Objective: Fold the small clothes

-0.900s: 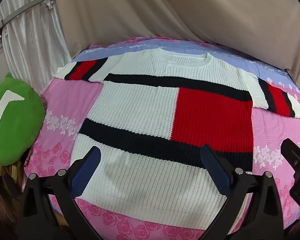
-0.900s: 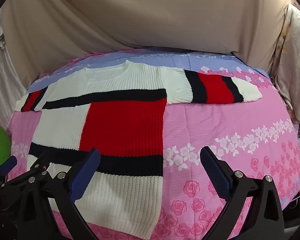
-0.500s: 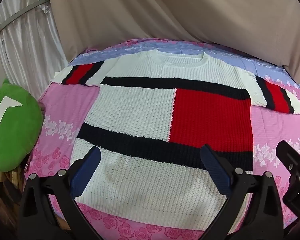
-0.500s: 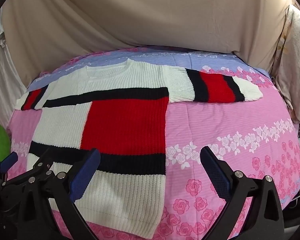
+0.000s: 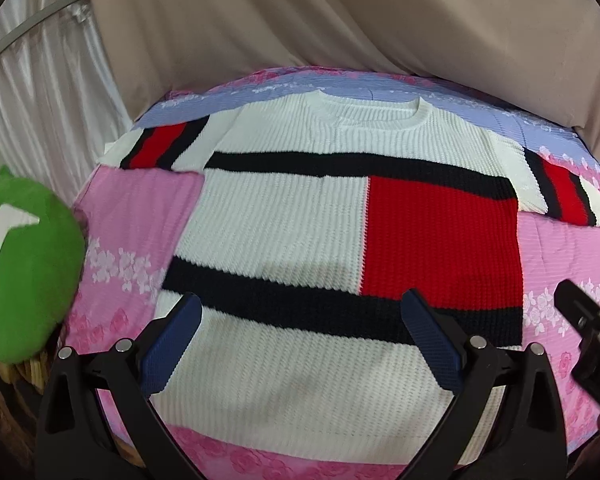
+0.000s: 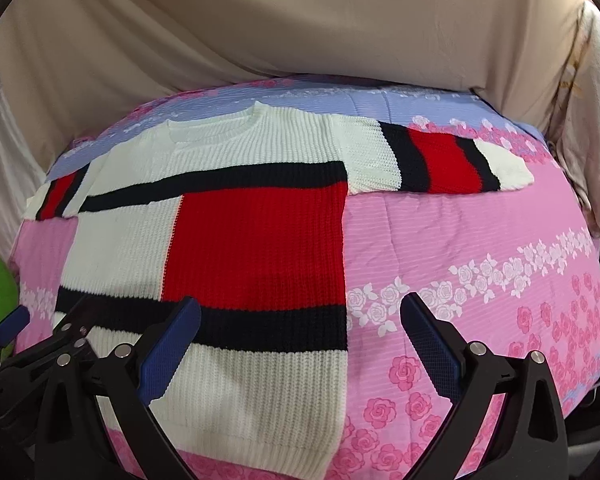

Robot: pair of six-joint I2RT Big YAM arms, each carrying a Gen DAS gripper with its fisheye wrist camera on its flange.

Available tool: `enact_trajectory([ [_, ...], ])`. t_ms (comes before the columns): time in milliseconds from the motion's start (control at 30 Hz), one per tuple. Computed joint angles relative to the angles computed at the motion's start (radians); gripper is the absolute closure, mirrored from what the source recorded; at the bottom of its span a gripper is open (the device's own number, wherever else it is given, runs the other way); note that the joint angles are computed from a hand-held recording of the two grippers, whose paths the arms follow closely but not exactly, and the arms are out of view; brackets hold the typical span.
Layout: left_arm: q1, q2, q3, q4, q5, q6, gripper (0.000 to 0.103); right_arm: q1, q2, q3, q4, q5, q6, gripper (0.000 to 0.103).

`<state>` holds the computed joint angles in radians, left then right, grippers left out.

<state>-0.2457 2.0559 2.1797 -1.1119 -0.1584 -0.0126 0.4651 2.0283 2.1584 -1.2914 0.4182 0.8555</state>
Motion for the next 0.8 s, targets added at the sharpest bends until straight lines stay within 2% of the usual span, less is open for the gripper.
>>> enact_trajectory([
  [100,0.011,0.033,0.062,-0.013,-0.003,0.057,0.005,0.004,0.049,0.095,-0.06,0.014,0.045,0.005],
  [233,0.013,0.074,0.143,-0.06,0.004,0.074,0.005,-0.001,0.092,0.186,-0.123,0.01,0.055,0.005],
  [533,0.015,0.063,0.127,-0.085,-0.056,-0.051,0.005,-0.014,0.142,0.261,-0.12,-0.069,-0.083,0.005],
  [633,0.022,0.064,0.117,-0.1,-0.06,-0.057,0.005,-0.003,0.176,0.31,-0.149,-0.062,-0.104,0.005],
  [700,0.026,0.048,0.088,-0.083,-0.059,-0.045,0.005,0.003,0.162,0.279,-0.121,-0.07,-0.094,0.005],
  [800,0.033,0.046,0.081,-0.08,-0.042,-0.024,0.005,0.009,0.168,0.284,-0.132,-0.06,-0.066,0.005],
])
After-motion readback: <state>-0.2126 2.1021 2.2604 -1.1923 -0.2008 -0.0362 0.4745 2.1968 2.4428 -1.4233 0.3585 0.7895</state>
